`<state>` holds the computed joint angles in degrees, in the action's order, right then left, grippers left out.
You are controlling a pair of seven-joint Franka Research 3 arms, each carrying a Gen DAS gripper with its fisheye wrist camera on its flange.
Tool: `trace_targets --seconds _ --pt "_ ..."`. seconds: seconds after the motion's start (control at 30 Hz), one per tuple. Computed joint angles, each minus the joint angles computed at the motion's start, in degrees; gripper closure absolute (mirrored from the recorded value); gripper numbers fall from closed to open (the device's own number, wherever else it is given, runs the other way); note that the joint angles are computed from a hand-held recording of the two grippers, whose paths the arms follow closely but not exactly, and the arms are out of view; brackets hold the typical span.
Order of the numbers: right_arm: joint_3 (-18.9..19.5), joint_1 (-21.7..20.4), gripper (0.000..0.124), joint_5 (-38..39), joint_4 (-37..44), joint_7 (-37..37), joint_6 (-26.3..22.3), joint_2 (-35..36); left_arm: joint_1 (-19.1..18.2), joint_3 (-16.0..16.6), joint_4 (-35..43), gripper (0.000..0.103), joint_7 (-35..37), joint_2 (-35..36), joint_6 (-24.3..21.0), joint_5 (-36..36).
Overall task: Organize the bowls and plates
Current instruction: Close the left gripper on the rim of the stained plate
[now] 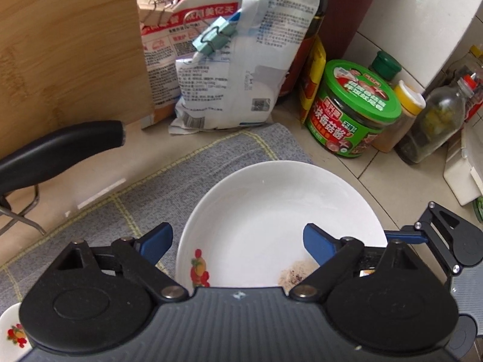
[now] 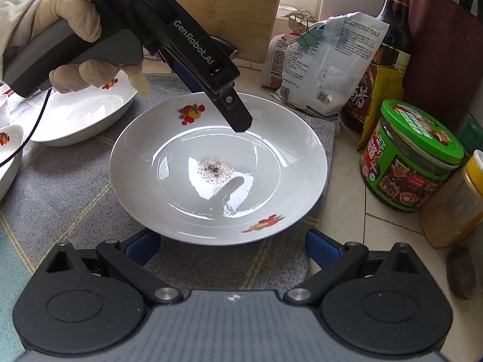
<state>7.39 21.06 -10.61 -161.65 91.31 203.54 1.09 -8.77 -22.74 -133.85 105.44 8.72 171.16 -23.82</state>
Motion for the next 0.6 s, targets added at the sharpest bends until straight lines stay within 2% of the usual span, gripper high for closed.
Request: trace_targets --seconds 0.07,0.13,0.23,0.33,0.43,0.53,0.6 --pt "-0.01 -0.10 0.021 -0.38 0.44 -0.45 0.49 0.77 -0.02 0.15 0.40 0.011 -0.40 0.39 -0.68 0.36" --pt "0.14 -0.33 0.021 -0.74 0.74 -1.17 1.17 1.48 1.37 -1.44 0.71 0.011 2.43 0.54 -1.26 -2.75" --pt "0.42 -1.07 0.021 -2.13 1.48 -1.43 1.87 2.48 1.81 -2.12 1.14 0.011 5.20 0.74 -1.59 -5.95" --pt "0.83 -1.71 0.021 -3.16 1.97 -1.19 2.36 3.22 1.23 -1.49 1.77 0.012 5.29 1.19 -2.11 -6.28" --pt "1.11 -2.51 0.021 -4.72 2.08 -0.50 2.84 3.51 0.92 -0.82 2.66 0.021 4.84 1.92 -3.12 -5.78" --pt "1.21 -3.80 0.021 -7.41 2.62 1.22 3.48 4.33 1.39 -1.12 3.19 0.023 4.84 2.48 -3.32 -6.48" --pt "1.33 -3.42 0.021 -6.25 2.43 0.22 3.35 4.04 1.71 -1.50 3.30 0.023 5.53 2.62 -3.14 -7.26"
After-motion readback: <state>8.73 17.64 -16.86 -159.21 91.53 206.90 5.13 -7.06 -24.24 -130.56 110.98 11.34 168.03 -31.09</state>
